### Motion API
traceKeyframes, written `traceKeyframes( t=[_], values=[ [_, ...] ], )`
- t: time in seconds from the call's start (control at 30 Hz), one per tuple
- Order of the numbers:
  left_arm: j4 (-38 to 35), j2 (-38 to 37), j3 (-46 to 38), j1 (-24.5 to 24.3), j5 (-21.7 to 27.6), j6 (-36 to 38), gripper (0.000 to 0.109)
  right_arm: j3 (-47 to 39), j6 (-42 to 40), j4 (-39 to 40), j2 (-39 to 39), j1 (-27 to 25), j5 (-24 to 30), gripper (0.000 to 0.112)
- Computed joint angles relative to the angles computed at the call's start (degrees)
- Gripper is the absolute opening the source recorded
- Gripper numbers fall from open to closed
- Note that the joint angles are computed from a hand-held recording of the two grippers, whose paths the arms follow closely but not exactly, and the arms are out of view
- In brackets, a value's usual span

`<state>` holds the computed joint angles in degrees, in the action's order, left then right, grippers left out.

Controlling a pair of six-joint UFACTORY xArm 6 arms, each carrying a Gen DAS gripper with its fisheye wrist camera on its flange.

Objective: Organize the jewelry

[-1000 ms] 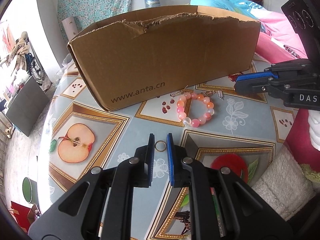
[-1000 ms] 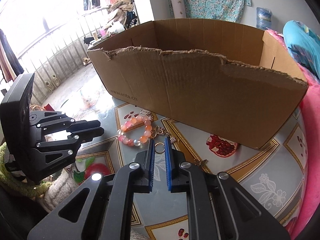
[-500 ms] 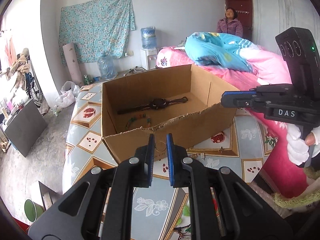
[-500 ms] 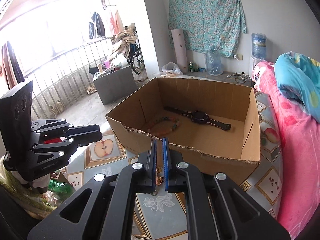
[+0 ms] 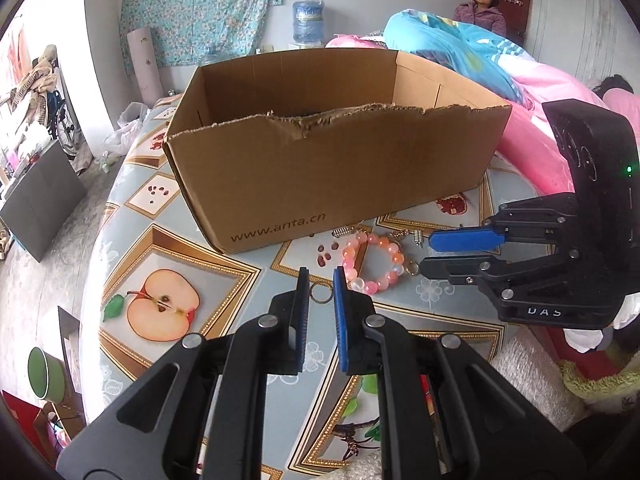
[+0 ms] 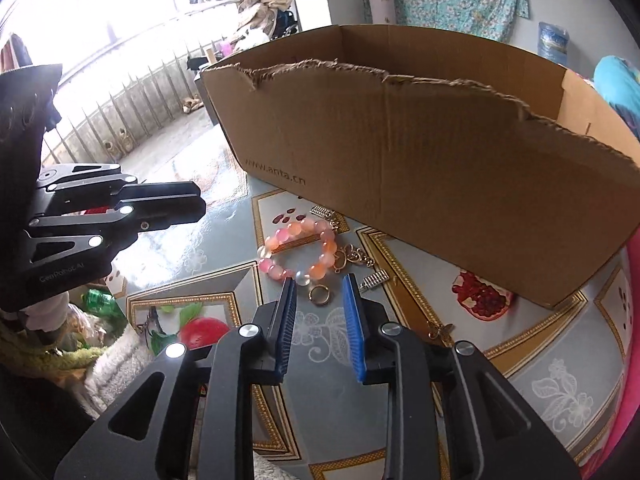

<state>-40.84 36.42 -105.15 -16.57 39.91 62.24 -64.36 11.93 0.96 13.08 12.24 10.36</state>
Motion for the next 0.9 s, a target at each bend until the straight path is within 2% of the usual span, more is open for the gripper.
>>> traceKeyframes(
  t=[0.1, 0.27, 0.47, 0.67, 0.7, 0.9],
  values=[
    [0.34, 0.86, -0.96, 0.16, 0.59, -0.42, 0.011, -1.86, -7.55, 4.53, 1.5, 0.28, 1.16, 0.024],
    [0.8, 1.83, -1.94, 0.22, 1.16, -1.47, 0.011, -4.02, -12.33, 6.34, 3.14, 0.31, 3.08, 0.022],
    [1.49, 3.48, -4.21, 0.35, 1.96, -2.54, 0.011, -5.32, -17.46, 10.71, 4.11, 0.26, 4.04, 0.012],
    [1.21, 3.61, -4.58, 0.39, 1.86, -2.42, 0.011, -5.05, -14.22, 8.12, 4.3, 0.61, 3.13, 0.011],
    [1.08, 3.46, -4.41, 0.4, 1.73, -2.24, 0.011, -4.98, -13.25, 7.68, 4.26, 0.61, 2.96, 0.001],
    [-0.36, 1.74, -2.12, 0.59, 0.77, -0.35, 0.011, -2.39, -8.84, 5.78, 2.14, 0.64, 1.73, 0.002]
  ],
)
